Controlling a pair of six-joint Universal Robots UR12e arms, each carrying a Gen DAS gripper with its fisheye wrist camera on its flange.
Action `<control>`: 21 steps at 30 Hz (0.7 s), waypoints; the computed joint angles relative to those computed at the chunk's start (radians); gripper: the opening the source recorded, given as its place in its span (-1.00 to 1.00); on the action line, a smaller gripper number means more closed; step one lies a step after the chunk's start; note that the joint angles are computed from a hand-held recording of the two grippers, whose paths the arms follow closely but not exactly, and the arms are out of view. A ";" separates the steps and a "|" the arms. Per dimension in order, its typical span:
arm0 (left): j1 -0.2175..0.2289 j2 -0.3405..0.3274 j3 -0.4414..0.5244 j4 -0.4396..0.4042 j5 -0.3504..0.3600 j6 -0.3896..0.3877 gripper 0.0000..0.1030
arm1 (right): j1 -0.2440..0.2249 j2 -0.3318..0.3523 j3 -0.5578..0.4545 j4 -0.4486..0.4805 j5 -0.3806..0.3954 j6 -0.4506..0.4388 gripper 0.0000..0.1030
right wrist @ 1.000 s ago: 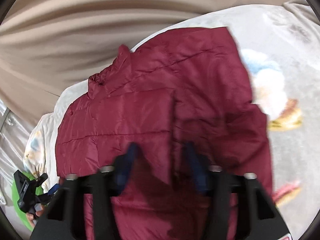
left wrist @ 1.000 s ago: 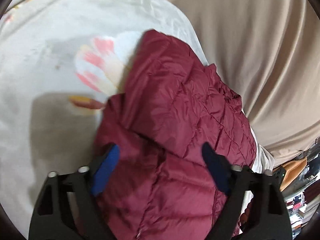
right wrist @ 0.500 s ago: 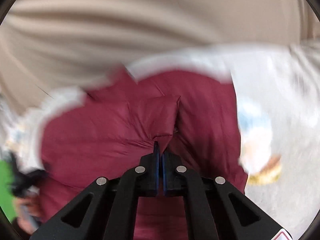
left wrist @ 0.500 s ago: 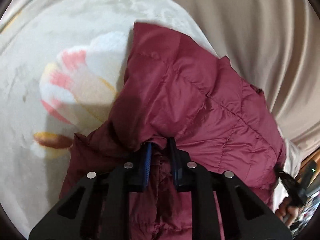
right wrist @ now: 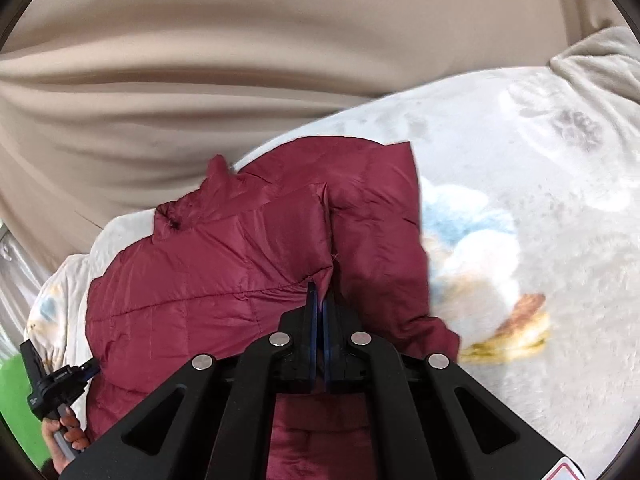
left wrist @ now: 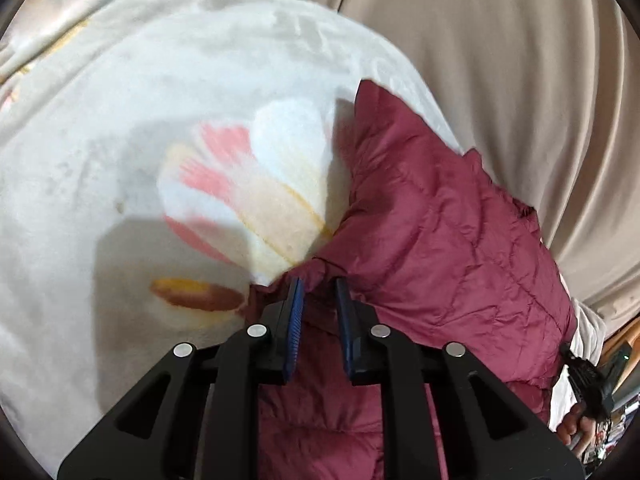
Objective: Fold large clothes
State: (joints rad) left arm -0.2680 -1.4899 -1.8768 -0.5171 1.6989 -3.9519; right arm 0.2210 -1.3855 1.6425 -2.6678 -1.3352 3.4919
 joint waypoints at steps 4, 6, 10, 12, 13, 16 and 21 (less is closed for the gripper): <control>-0.008 0.004 -0.001 -0.036 0.052 0.002 -0.85 | 0.036 0.009 -0.026 0.067 -0.099 -0.107 -0.98; -0.010 0.009 -0.009 -0.025 0.063 -0.010 -0.88 | 0.040 0.001 -0.027 0.076 -0.119 -0.107 -0.98; -0.004 0.015 -0.027 0.010 0.038 -0.025 -0.90 | 0.036 -0.030 -0.019 0.100 -0.203 -0.047 -0.92; -0.007 0.014 -0.027 0.012 0.043 -0.026 -0.90 | 0.056 -0.048 -0.014 0.061 -0.302 0.007 -0.73; -0.006 0.022 -0.039 0.015 0.043 -0.023 -0.90 | 0.064 -0.055 -0.014 0.029 -0.293 -0.003 -0.71; -0.012 0.020 -0.036 0.013 0.056 -0.023 -0.90 | 0.099 -0.047 -0.051 0.010 -0.154 -0.101 -0.72; -0.023 0.008 -0.025 0.012 0.070 -0.027 -0.90 | 0.204 0.071 -0.235 0.151 0.100 -0.284 -0.81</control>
